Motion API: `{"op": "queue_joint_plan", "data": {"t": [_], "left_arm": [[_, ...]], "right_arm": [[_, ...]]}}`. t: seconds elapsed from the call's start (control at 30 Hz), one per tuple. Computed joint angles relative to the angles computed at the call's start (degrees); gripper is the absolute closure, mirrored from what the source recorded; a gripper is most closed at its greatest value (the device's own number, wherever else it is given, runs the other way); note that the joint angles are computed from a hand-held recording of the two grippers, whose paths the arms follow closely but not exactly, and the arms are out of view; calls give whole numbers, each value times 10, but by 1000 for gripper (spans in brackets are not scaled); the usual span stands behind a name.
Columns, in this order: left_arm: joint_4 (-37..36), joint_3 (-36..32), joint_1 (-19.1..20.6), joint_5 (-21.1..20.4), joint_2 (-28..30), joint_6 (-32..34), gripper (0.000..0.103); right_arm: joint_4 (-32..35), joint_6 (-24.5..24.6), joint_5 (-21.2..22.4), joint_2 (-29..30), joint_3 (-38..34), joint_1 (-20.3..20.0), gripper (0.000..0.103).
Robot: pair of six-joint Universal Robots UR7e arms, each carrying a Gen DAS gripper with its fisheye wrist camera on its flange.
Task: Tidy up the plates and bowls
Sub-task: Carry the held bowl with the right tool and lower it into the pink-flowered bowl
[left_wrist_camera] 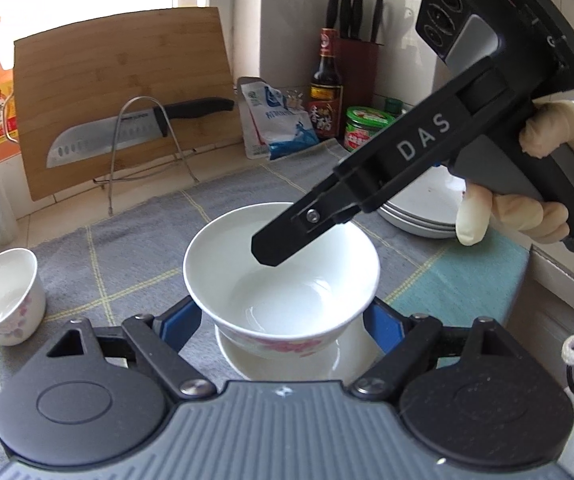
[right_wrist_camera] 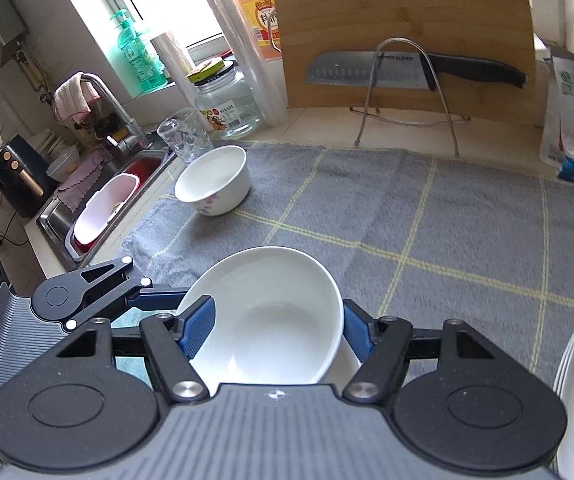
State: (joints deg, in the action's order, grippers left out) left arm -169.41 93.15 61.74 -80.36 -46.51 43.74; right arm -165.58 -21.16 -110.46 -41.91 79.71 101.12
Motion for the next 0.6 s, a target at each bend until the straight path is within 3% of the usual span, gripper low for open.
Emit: {"op": "queue_joint_plan", "data": {"t": [0.6], "left_arm": [[35,-1,-2,15,2,5,16]], "right_arm": [[-10,15,0,-8,27,-10,30]]}}
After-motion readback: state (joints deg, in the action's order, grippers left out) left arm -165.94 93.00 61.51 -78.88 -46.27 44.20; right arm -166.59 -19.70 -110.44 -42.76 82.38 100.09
